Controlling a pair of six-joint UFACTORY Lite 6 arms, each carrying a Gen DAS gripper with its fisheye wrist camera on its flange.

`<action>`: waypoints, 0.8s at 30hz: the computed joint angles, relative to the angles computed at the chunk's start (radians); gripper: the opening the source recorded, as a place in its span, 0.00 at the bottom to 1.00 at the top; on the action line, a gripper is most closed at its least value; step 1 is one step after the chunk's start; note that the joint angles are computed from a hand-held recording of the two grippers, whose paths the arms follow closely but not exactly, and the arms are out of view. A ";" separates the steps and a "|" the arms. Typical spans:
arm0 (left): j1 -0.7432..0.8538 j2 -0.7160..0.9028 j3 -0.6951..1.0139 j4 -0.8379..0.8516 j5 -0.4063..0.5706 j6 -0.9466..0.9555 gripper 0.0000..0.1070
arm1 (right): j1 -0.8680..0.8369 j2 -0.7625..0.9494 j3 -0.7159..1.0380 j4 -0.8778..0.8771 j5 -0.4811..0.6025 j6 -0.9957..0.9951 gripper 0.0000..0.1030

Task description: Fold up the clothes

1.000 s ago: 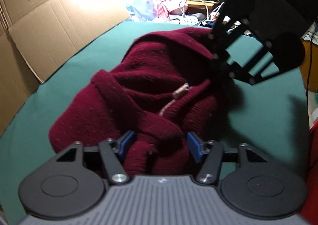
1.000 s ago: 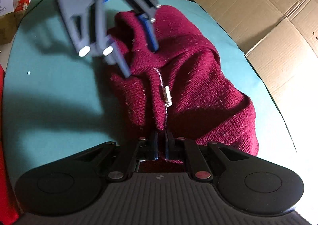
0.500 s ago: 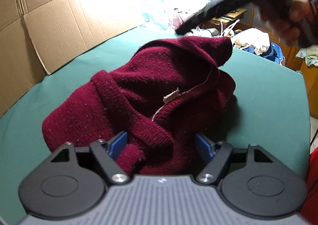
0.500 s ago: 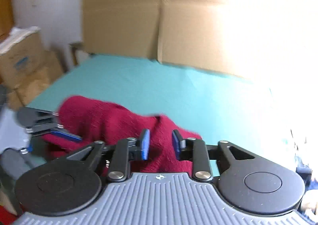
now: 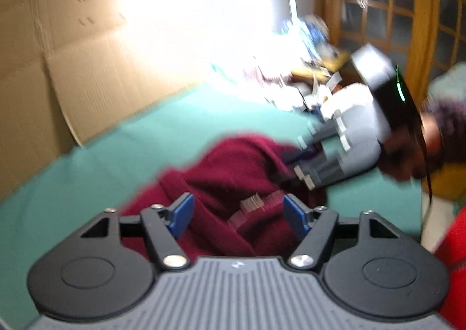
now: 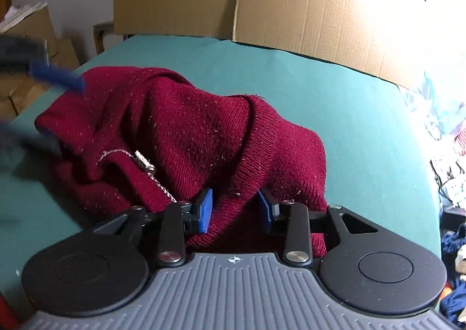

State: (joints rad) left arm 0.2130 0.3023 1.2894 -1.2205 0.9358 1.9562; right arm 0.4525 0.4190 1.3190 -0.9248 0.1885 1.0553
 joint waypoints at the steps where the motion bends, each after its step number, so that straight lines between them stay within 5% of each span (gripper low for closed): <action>1: -0.008 0.035 0.044 -0.022 -0.031 -0.008 0.66 | 0.000 -0.026 -0.034 -0.059 -0.004 0.066 0.37; 4: -0.070 0.172 0.157 -0.016 -0.194 -0.078 0.49 | 0.007 -0.038 -0.047 -0.112 0.008 0.121 0.37; 8: -0.098 0.191 0.057 -0.211 -0.317 0.102 0.50 | 0.008 -0.014 -0.023 -0.131 0.009 0.144 0.37; 13: -0.125 0.061 -0.244 -0.683 -0.358 0.581 0.64 | 0.010 0.070 0.047 -0.224 0.011 0.277 0.39; 18: -0.204 0.044 -0.371 -1.102 -0.338 1.035 0.75 | 0.010 0.093 0.121 0.115 0.081 -0.022 0.43; 20: -0.214 0.064 -0.343 -1.105 -0.350 1.035 0.77 | 0.015 0.095 0.153 0.225 0.132 -0.122 0.44; 24: -0.195 0.056 -0.254 -0.846 -0.424 0.771 0.75 | 0.029 0.111 0.204 0.290 0.203 -0.191 0.45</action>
State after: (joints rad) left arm 0.0175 0.3580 1.0356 -2.0660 0.5122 2.7271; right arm 0.4817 0.5301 1.5232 -0.6352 0.3913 0.8647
